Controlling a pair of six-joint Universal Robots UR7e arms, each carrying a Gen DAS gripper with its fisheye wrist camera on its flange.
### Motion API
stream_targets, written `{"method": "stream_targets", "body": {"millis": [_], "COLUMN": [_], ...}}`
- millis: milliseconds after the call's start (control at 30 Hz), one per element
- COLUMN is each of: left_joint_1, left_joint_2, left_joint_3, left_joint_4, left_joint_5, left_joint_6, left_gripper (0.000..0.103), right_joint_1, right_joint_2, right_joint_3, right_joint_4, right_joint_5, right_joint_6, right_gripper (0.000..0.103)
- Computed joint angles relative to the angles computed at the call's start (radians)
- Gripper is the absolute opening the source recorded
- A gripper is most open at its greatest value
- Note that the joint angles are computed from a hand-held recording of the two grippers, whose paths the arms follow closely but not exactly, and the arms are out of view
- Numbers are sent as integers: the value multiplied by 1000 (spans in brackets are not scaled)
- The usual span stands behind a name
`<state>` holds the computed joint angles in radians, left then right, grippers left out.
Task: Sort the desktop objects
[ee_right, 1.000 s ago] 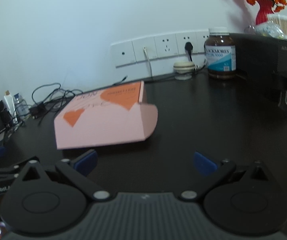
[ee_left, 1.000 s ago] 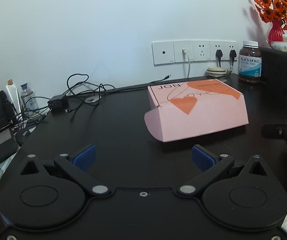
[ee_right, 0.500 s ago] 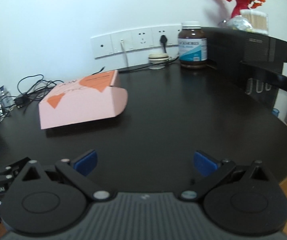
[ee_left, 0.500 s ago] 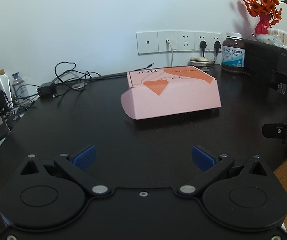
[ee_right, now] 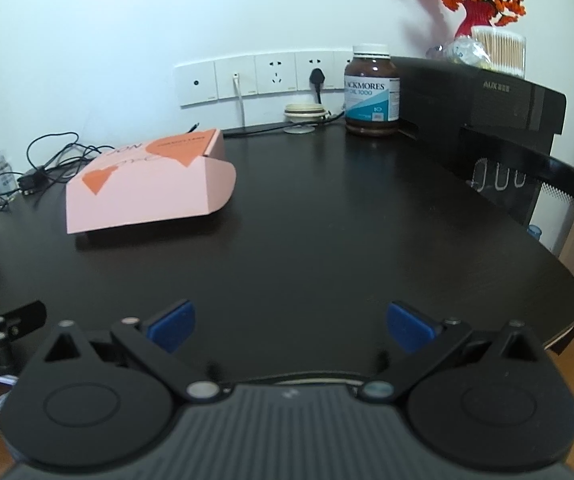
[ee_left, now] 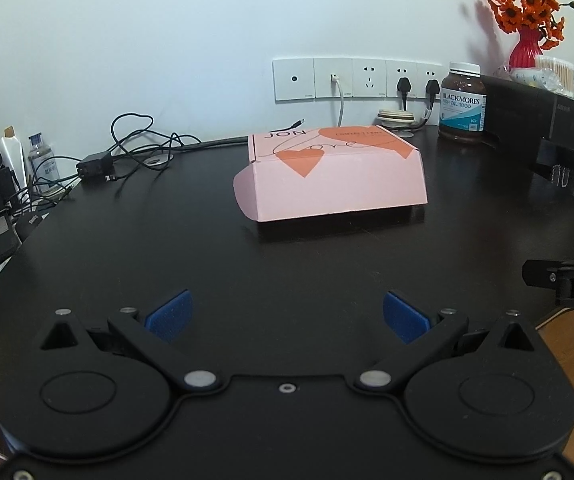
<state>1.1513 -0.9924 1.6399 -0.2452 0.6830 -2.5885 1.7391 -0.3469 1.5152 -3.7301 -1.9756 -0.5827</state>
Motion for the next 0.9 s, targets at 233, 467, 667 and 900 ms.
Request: {"method": "stream_targets", "body": {"millis": [233,467,667,900], "left_joint_1": [-11,-14,-9,-5], "left_joint_2": [13,15,21,30], "left_joint_3": [-3,-1,-10,-17], "left_joint_4": [22,27,47,55], "left_joint_5": [-20,-30,-33,-17], "left_joint_6": [-14,-36,-62,-71], "left_gripper": [103,103,103,103], "right_joint_1": [-5,-10,-9,-9], "right_joint_2": [-5,-10,-8,-5], "right_joint_3": [6,13,11,8], "right_joint_4": [4,9,13,16], "right_joint_5": [1,6,-1,-11], "right_joint_6": [7,18,14,8], "right_gripper": [102,102,102,102]}}
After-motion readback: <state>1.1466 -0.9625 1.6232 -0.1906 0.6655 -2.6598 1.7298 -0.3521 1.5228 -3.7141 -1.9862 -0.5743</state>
